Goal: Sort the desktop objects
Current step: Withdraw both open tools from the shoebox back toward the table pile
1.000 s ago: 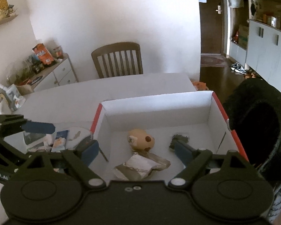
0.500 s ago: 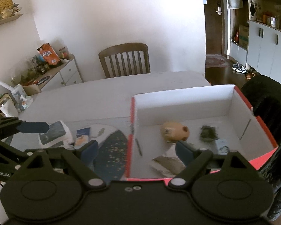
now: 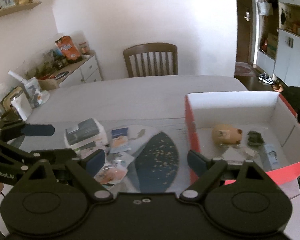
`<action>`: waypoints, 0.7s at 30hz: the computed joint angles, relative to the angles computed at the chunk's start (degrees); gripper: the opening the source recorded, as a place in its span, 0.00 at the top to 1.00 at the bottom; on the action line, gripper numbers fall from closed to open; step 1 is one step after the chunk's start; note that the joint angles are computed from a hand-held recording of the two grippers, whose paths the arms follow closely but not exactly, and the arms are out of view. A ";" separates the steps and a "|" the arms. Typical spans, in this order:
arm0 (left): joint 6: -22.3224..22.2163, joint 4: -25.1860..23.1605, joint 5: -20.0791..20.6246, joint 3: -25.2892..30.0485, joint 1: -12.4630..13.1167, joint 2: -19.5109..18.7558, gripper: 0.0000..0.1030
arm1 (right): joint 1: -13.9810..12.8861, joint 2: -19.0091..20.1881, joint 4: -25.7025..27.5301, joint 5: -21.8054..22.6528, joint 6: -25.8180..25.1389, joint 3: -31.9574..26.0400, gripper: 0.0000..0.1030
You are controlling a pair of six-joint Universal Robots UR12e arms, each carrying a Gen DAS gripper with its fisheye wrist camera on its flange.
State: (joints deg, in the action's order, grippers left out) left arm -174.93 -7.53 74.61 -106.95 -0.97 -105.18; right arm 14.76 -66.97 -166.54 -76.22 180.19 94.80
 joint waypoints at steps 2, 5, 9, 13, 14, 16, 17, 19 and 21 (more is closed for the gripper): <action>0.40 0.24 -0.13 -0.84 0.60 0.44 0.09 | 0.55 0.11 0.13 -0.43 0.41 -0.12 0.13; 0.40 0.83 -0.59 -1.93 1.46 0.93 0.09 | 1.36 0.42 0.65 -1.37 1.18 -0.51 0.13; 1.10 0.51 -1.36 -3.21 2.69 1.44 0.09 | 2.48 0.90 1.07 -2.60 1.13 -0.99 0.13; 1.85 -0.25 -1.73 -4.24 3.68 1.71 0.09 | 3.22 1.44 1.50 -3.10 1.85 -1.46 0.13; 1.97 -0.47 -1.80 -4.40 3.88 1.69 0.09 | 3.38 1.58 1.55 -3.17 1.94 -1.59 0.13; 2.41 -0.35 -2.22 -4.84 4.20 1.63 0.09 | 3.69 1.93 1.72 -3.34 1.84 -1.93 0.13; 2.67 -0.46 -2.10 -4.99 4.28 1.55 0.09 | 3.87 2.10 1.82 -3.60 1.82 -2.10 0.13; 3.23 -0.58 -1.98 -5.21 4.38 1.34 0.09 | 4.18 2.52 2.04 -3.94 1.94 -2.53 0.14; 3.81 -0.28 -1.11 -5.35 4.32 0.98 0.09 | 4.57 2.98 2.30 -4.57 2.00 -3.08 0.14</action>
